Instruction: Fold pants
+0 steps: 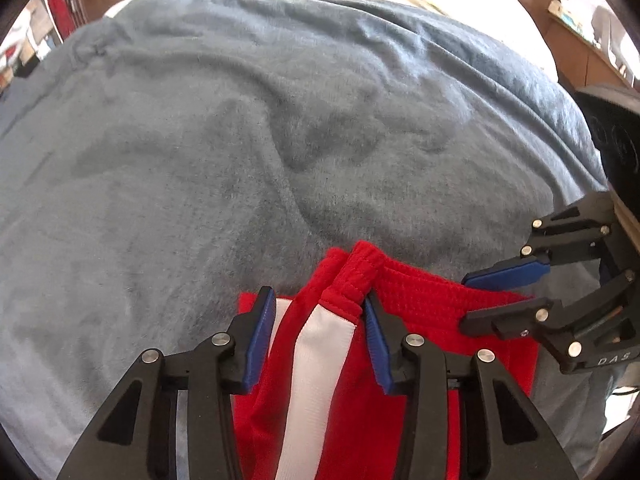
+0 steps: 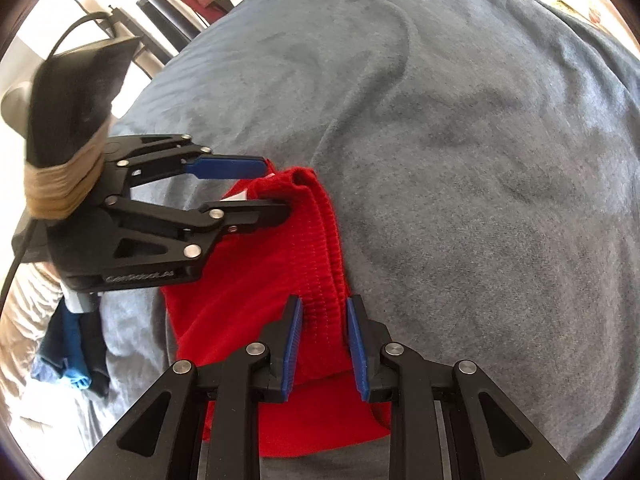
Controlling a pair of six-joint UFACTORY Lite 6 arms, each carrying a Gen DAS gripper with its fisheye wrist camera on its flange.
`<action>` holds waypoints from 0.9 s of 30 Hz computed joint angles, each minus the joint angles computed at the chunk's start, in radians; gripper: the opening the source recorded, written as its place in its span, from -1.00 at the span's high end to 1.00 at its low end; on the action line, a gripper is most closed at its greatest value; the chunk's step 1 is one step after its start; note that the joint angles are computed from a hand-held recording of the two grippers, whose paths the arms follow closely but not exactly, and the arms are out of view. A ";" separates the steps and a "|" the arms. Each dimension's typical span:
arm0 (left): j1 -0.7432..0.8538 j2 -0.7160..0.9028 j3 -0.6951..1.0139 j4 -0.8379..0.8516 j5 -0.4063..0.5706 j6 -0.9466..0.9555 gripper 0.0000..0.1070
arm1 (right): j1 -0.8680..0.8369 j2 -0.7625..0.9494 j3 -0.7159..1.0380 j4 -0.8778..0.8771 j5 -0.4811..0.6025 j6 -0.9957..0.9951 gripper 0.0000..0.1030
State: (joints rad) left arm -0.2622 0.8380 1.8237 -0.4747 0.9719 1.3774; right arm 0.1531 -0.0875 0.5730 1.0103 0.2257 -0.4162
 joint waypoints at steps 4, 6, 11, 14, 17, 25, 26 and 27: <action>0.003 0.073 0.095 0.004 0.090 -0.056 0.40 | -0.011 0.007 0.000 0.041 0.002 -0.038 0.53; 0.006 0.082 0.100 0.004 0.096 -0.062 0.48 | -0.019 0.007 -0.005 0.065 0.006 -0.065 0.53; 0.028 0.042 0.053 -0.026 0.096 -0.113 0.66 | -0.018 0.000 -0.003 0.053 0.004 -0.052 0.53; 0.050 -0.044 -0.036 -0.025 0.073 -0.127 0.68 | -0.021 -0.012 0.001 0.034 0.013 -0.038 0.53; 0.064 -0.100 -0.075 0.018 0.054 -0.161 0.69 | -0.020 -0.030 0.002 0.000 0.018 -0.007 0.53; 0.108 -0.086 -0.054 0.063 0.046 -0.176 0.69 | -0.008 0.016 0.037 0.079 0.008 -0.099 0.53; 0.103 -0.068 -0.043 0.058 0.045 -0.172 0.68 | -0.003 0.030 0.046 0.066 0.001 -0.090 0.53; 0.100 -0.060 -0.039 0.050 0.044 -0.163 0.66 | -0.005 0.042 0.053 0.057 0.002 -0.083 0.53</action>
